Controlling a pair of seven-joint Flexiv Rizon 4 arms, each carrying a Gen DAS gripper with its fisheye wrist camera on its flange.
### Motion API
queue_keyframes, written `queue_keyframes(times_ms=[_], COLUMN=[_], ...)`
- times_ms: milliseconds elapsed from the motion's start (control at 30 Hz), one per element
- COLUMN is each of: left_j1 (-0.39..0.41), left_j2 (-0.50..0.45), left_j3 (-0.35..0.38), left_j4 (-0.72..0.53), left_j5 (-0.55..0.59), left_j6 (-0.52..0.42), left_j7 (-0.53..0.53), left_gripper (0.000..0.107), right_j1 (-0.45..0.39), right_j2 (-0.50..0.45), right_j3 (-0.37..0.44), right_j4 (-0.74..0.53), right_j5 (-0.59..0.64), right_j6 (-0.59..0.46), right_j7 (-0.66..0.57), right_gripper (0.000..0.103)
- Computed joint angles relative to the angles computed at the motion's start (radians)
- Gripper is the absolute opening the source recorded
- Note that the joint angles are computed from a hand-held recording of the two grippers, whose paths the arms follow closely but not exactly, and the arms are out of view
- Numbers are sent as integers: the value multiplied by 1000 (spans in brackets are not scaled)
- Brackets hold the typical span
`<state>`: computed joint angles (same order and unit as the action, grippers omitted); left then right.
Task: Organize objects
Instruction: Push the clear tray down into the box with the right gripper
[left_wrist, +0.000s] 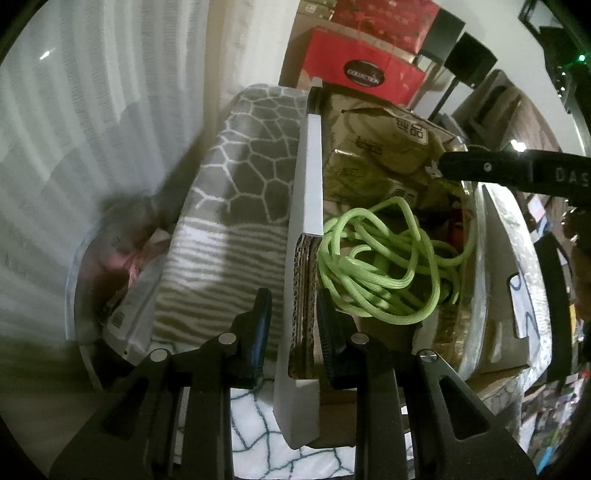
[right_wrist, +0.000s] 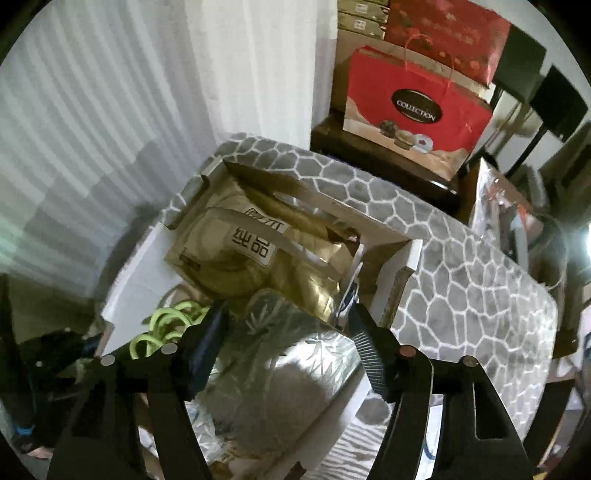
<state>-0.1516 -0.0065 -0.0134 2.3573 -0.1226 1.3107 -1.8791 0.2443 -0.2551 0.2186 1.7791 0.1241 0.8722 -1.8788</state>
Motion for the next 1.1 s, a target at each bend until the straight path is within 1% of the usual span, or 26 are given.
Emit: queue_keyframes(times_ms=[100,167,267,333,400,533,567,600,633,700,733,800,867,933,1000,1100], left_j1=[-1,-1,-1,-2,-3,-4,-3,-3,-2,-2,-3,-4,-5,-5,-4,-3], left_j2=[-1,-1,0,-1,-3,-1,-1,-2,-1,1,1,2,3,4,5,4], left_j3=[-1,-1,-2,-2,-3,-2,-2,-2,-1,-1,-1,-2,-3,-3,-2,-2], left_j4=[-1,-4,-8,-8,-8,-7,-8,-9,-10,-8,-7,-3,1,2,1,-1], left_j5=[-3,3,10,8,5,2,6,10,13,9,4,-6,-15,-16,-12,-8], left_j6=[2,-2,-4,-2,0,-2,-2,-4,-5,-5,-3,1,5,3,0,-2], left_j7=[0,-2,-8,-9,-8,-7,-10,-13,-16,-16,-13,-4,3,6,4,-2], left_gripper=[22,22,22,22,22,22,22,22,22,22,22,22,22,22,22,22], right_j1=[-17,-29,-27,-34,-30,3,1,-5,-11,-19,-24,-30,-36,-40,-39,-49], right_j2=[9,25,53,69,95,147,159,171,179,187,187,178,159,144,130,118], right_j3=[18,24,11,11,13,10,10,10,4,-9,-17,-29,-37,-38,-33,-28], right_j4=[-4,-12,-5,-6,22,120,128,123,115,99,88,65,41,31,33,17], right_j5=[57,106,114,147,157,96,119,165,209,266,291,328,355,372,378,424], right_j6=[10,-5,-51,-98,-105,-38,-45,-82,-121,-185,-225,-294,-358,-386,-384,-401], right_j7=[-54,-71,-38,-57,-81,-55,-75,-106,-130,-157,-168,-182,-184,-181,-172,-188], right_gripper=[69,69,69,69,69,69,69,68,66,56,54,41,36,34,32,32])
